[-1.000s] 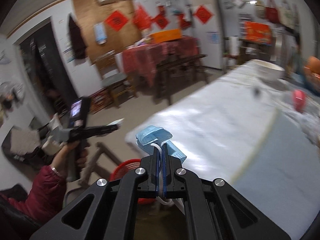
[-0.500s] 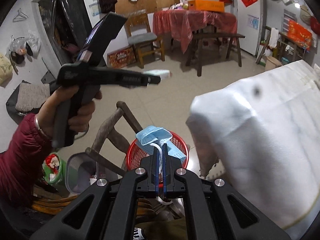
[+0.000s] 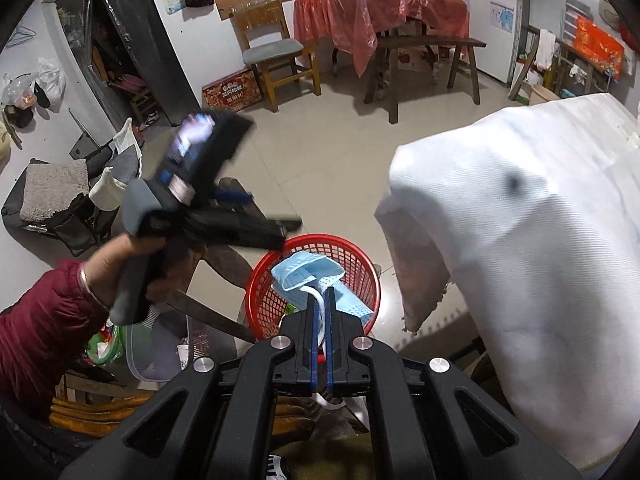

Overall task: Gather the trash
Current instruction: 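Drop the medicine box into the red wastebasket with the left tool while the right tool drops the mask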

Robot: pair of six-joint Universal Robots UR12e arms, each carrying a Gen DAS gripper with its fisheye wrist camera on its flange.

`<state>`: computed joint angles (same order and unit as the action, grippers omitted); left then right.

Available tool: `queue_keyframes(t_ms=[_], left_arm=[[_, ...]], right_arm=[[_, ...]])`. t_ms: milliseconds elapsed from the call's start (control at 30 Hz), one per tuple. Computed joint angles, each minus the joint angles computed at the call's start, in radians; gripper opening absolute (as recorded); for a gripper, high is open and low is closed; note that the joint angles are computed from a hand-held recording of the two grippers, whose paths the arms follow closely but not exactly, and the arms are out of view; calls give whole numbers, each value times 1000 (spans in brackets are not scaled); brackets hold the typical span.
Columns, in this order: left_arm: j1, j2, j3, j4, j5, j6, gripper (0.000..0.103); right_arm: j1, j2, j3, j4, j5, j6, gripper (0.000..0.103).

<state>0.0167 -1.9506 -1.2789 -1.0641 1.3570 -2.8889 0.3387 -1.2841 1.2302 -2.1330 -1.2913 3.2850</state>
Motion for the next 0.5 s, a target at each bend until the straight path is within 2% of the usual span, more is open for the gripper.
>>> queue_keyframes(t_ms=[167,267,300,333,367,500], left_arm=[[16,8,20,83,-1,-65,91],[21,13,28,125,12,-88,93],[24,14,32,131,14,-93,93],[26,15,34,137,14,-96,93],[27,17,36,142,13,-100,93],[31,24,34,161,10,-103,94]], right_arm=[[11,50,-61,55,21,-38,3],[28,95,-120,71,-24,-73,7],[32,107,-136,74,-44,-80,19],[33,111,-140,69,-53,-72,39],[31,104,-129,43,-51,-54,45],[23,77,-96,1,-55,-47,47]])
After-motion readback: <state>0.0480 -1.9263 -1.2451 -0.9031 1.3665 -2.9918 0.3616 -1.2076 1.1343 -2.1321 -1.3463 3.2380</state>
